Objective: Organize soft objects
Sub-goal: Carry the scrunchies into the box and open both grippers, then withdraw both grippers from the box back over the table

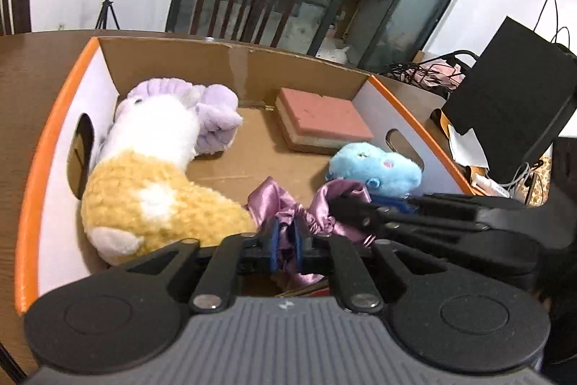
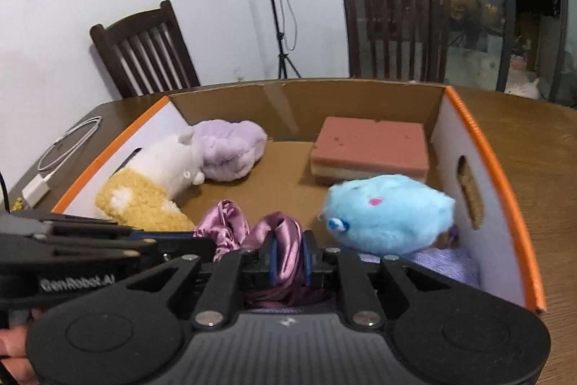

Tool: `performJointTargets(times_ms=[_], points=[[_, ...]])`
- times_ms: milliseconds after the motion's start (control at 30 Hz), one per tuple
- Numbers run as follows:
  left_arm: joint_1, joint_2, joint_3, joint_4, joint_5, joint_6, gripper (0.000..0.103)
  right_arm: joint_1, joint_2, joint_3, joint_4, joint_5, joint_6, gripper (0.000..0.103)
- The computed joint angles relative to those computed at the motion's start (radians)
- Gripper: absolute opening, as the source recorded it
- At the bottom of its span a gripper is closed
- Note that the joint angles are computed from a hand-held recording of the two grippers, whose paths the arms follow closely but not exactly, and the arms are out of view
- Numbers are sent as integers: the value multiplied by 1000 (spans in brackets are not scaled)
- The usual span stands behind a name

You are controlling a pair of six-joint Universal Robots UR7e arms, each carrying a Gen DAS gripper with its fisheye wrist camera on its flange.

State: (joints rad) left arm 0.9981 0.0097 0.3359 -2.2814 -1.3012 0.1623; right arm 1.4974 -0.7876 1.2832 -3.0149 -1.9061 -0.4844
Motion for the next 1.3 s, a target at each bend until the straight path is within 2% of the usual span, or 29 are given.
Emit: performJointTargets(times_ms=[33,67,100,133,167,200,267,367,433,500,633,767,900,1000,1100,1167,1233,1267,1300], points=[[-3,-22,42,-24,7,5,22,-1,2,0,-2,2,-12,14],[-5,-43,76,-37,9,5,37,0,8,5,-39,-4,-42,18],[-7,-72,117,-45,-1,12,45,2,14,6,-64,-8,-55,20],[-14,-115,190,-86,6,13,46,2,11,15,-80,-6,-59,20],[-22,-149,252,-133,20,24,46,3,6,19,-81,-10,-63,25],[-33,-197,337,-199,36,37,49,10,-1,24,-84,-27,-67,38],[-48,-278,457,-285,41,52,53,26,-37,60,-110,-32,-54,49],[-81,-391,630,-418,81,91,55,57,-125,166,-199,2,-63,55],[-107,-474,771,-531,118,134,61,86,-178,235,-290,-6,-106,62],[-132,-537,888,-630,154,172,74,111,-234,310,-368,-7,-137,71],[-172,-647,1138,-871,202,262,86,136,-356,488,-497,25,-175,73],[-187,-754,1379,-1048,153,235,96,126,-453,697,-628,77,-179,82],[-191,-837,1584,-1221,107,223,101,81,-511,903,-735,151,-219,83],[-196,-864,1675,-1292,127,221,103,66,-509,1007,-813,132,-233,83],[-198,-860,1692,-1285,161,221,103,61,-472,1055,-881,112,-219,83],[-189,-851,1672,-1243,151,201,103,55,-455,1071,-892,117,-195,83],[-168,-836,1641,-1203,100,186,101,50,-439,1059,-868,115,-162,80],[-153,-819,1613,-1180,67,180,97,50,-434,1048,-843,110,-149,75],[-138,-802,1577,-1140,36,168,88,46,-427,1039,-831,111,-137,63]])
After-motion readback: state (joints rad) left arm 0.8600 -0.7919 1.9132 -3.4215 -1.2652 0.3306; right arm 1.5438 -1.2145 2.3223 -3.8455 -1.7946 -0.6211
